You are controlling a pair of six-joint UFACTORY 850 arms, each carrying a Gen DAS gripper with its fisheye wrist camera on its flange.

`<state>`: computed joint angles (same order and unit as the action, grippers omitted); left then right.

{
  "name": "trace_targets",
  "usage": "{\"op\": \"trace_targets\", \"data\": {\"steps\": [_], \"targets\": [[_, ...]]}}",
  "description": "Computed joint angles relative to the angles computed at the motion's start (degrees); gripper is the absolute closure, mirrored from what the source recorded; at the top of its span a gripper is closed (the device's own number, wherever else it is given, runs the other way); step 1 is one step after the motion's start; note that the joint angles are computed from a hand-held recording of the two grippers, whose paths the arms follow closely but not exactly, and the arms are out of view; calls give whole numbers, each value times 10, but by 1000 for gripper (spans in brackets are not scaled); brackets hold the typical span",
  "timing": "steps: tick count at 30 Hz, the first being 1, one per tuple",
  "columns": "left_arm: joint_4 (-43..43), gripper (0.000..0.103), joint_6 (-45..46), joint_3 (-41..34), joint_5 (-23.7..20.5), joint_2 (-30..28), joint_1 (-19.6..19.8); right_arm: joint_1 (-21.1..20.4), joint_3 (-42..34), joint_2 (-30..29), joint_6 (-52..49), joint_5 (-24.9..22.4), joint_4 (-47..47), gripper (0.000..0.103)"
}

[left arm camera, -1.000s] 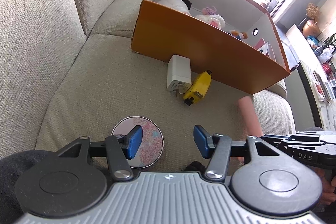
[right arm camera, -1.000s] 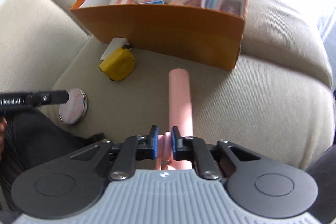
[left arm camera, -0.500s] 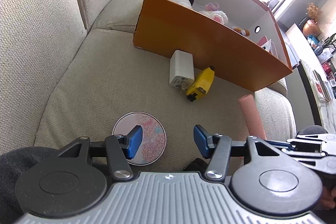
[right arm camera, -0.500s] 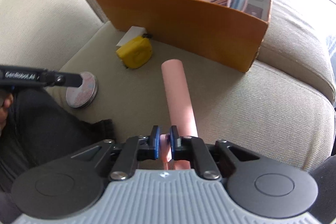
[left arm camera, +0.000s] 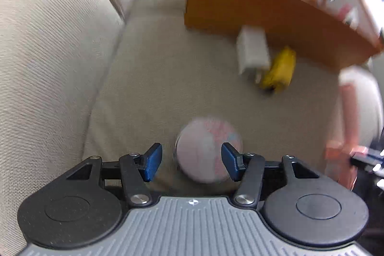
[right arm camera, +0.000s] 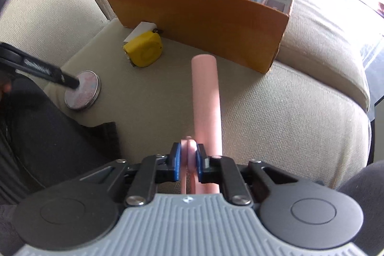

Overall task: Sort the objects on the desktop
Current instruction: 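Grasp the round pink compact with the left gripper while right holds the stick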

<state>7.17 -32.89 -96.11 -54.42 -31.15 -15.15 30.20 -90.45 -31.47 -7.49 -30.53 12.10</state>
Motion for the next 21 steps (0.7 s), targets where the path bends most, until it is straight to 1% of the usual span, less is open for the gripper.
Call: {"op": "trace_targets", "data": {"steps": [1,3,4,8,11,13,15,16,18,21], "targets": [[-17,39,28,-17,-23,-15,2,-1,3,2,-4,2,7,90],[-35,37,57,-36,-41,-32,6,-3,5,2,-7,6,13,90],[-48,32,61,-38,-39,-34,10,-4,7,2,-11,8,18,89],[-101,24,72,-36,-32,-39,28,-6,10,3,-18,11,27,89],[-135,21,80,-31,-28,-40,40,-5,10,4,-18,14,28,89],[-134,20,83,-35,-33,-43,40,-4,7,0,-18,16,30,89],[-127,22,84,-34,-32,-42,37,-4,9,1,-23,18,36,90],[-129,27,87,-28,-27,-38,36,-5,10,2,-24,19,40,90],[-126,31,82,-15,-14,-28,35,-6,11,2,-24,21,45,90],[-110,42,69,9,11,-9,31,-8,12,3,-29,21,53,90]]}}
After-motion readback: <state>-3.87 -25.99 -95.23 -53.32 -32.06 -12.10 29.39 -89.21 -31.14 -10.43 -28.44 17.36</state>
